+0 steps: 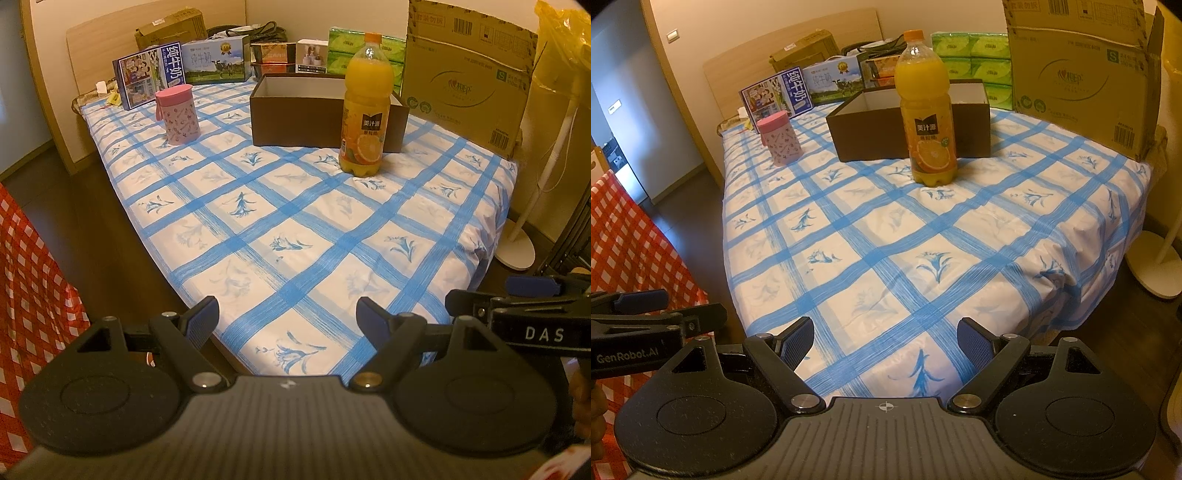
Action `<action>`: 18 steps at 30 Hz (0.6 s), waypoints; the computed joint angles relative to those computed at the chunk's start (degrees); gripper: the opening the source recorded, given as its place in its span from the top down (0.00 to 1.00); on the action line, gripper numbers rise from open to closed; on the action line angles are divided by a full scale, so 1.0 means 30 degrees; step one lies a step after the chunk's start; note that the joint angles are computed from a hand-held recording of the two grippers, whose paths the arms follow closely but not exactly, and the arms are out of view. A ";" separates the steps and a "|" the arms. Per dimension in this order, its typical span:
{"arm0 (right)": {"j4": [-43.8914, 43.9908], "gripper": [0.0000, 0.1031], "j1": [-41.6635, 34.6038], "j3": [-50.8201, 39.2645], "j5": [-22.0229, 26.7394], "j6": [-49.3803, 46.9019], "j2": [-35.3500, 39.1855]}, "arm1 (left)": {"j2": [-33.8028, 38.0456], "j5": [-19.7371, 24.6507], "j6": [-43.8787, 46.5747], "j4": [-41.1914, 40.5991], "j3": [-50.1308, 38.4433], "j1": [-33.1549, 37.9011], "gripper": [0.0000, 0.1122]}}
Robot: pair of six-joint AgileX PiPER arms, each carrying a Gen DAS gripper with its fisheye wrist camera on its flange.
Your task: Organize soft objects
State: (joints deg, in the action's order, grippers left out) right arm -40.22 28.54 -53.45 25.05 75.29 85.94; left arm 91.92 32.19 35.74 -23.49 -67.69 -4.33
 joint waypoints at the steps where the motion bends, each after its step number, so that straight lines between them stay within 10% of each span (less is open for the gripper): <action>1: -0.0037 0.18 0.0002 0.0005 0.0004 0.0028 0.0000 | 0.0010 0.0008 -0.0035 0.0027 -0.0009 -0.0026 0.29; 18: 0.0012 0.18 -0.0019 -0.0013 -0.0019 -0.0011 0.0031 | 0.0151 0.0006 0.0000 -0.0019 -0.0093 -0.0016 0.29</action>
State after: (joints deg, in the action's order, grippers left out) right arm -40.18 28.49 -53.49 25.00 75.26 86.03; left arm 92.38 32.20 35.74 -23.55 -67.97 -4.38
